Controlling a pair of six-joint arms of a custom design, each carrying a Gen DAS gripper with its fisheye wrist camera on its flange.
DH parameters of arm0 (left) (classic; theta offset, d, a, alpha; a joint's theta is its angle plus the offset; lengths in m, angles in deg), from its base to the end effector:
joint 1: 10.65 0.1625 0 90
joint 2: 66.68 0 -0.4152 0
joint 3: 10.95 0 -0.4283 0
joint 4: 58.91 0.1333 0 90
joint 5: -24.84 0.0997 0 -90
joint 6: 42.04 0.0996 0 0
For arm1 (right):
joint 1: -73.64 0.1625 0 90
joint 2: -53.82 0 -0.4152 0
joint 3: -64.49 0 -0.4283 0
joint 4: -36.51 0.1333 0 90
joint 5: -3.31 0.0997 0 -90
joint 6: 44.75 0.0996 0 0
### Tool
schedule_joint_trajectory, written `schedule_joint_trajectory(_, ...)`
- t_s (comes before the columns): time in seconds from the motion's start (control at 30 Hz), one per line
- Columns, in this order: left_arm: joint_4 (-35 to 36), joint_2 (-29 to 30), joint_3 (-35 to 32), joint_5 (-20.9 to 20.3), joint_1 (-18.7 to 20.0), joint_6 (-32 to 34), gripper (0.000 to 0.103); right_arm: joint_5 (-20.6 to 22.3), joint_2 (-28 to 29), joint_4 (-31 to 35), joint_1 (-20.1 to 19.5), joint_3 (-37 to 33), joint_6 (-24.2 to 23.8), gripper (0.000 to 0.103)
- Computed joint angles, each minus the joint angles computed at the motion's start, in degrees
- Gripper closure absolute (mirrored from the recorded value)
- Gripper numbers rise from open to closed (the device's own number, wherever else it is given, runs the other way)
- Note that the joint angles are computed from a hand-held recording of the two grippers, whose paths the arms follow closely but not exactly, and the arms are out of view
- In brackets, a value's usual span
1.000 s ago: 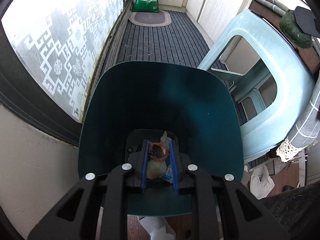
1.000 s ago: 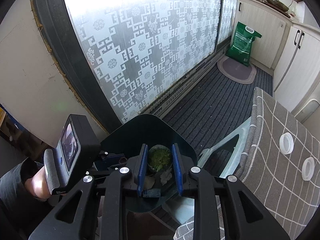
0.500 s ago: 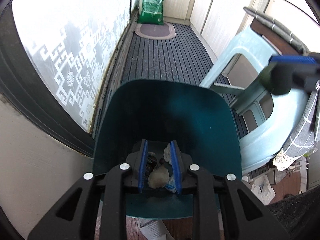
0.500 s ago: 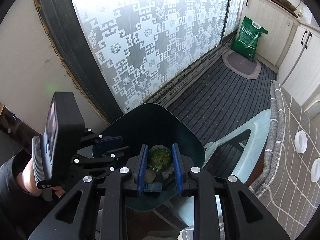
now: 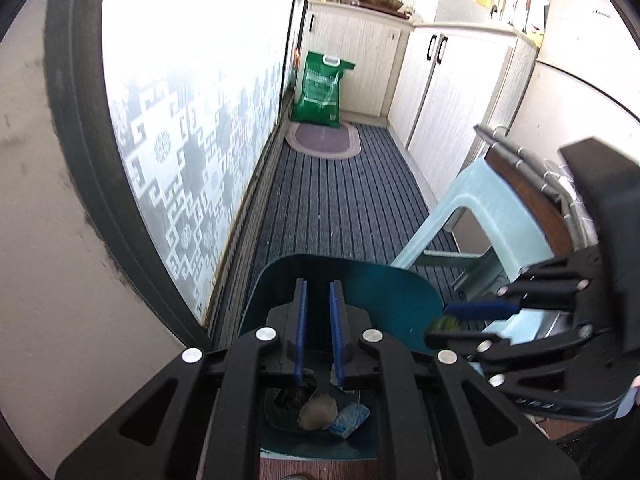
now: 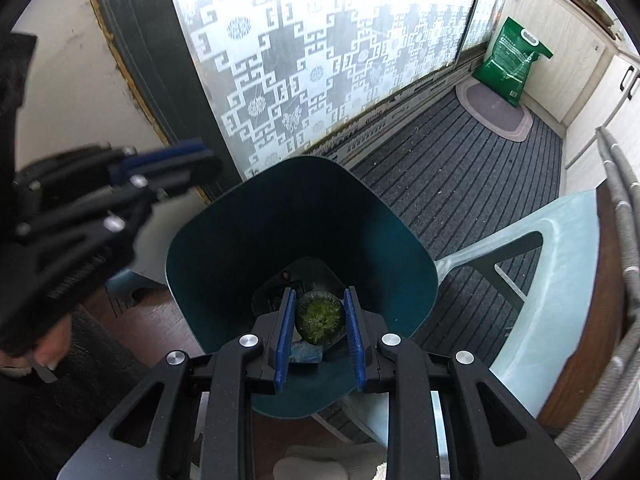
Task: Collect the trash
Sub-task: 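Lower the lime into the bin and open the right tool, then move both tools back to the two white plastic lids on the table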
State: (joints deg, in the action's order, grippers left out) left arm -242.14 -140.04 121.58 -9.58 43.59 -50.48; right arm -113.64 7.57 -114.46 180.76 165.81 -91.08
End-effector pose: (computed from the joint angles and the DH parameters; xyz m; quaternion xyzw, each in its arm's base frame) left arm -0.0896 -0.4931 0.2017 0.0671 0.8542 -0.4078 0.3156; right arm 0.2728 -0.5863 0.0332 0.5005 -0.8324 -0.0102 0.2378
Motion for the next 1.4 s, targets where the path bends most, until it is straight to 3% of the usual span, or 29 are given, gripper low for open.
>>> schedule_joint_trajectory(0.23, -12.7, 0.3, 1.1, -0.2, -1.5, 7.2, 0.090, -2.8, 2.4, 0.2, -0.7, 0.0, -0.3, 0.079)
schedule_joint_trajectory(0.53, -21.7, 0.0, 1.9, -1.9, -3.0, 12.2, 0.090, -8.8, 6.2, -0.1, -1.6, 0.3, -1.2, 0.078)
schedule_joint_trajectory(0.67, -24.6, 0.2, 1.9, -2.0, -3.8, 15.4, 0.084, -9.5, 6.6, 0.8, -1.9, 0.0, -0.9, 0.077)
schedule_joint_trajectory(0.83, -27.5, 0.2, 1.9, -3.3, -4.4, 16.7, 0.072, -8.3, 5.8, 0.6, -1.9, 0.5, -1.3, 0.077)
schedule_joint_trajectory(0.9, -29.7, 0.4, 2.2, -3.0, -5.2, 18.1, 0.068, -7.4, 5.4, 1.8, -1.9, 0.3, -0.7, 0.068)
schedule_joint_trajectory(0.93, -30.6, 0.6, 2.1, -2.8, -5.6, 18.9, 0.068, -7.1, 5.1, 2.2, -1.9, 0.3, -0.5, 0.056)
schedule_joint_trajectory(0.97, -31.5, 1.0, 1.9, -2.7, -5.9, 19.5, 0.068, -7.0, 4.9, 2.5, -1.7, 0.2, -0.5, 0.055)
schedule_joint_trajectory(1.1, -35.3, 1.7, 1.7, -2.2, -6.8, 21.9, 0.066, -5.9, 4.0, 0.3, -1.4, 1.0, -2.1, 0.055)
schedule_joint_trajectory(1.33, -41.1, 2.8, 1.0, -0.9, -8.4, 25.1, 0.061, 3.5, -1.2, -3.8, -1.0, 3.0, -5.2, 0.060)
schedule_joint_trajectory(1.4, -40.1, 2.4, 1.0, -1.6, -8.4, 24.6, 0.055, 5.0, -2.5, -5.6, -0.7, 3.9, -6.1, 0.062)
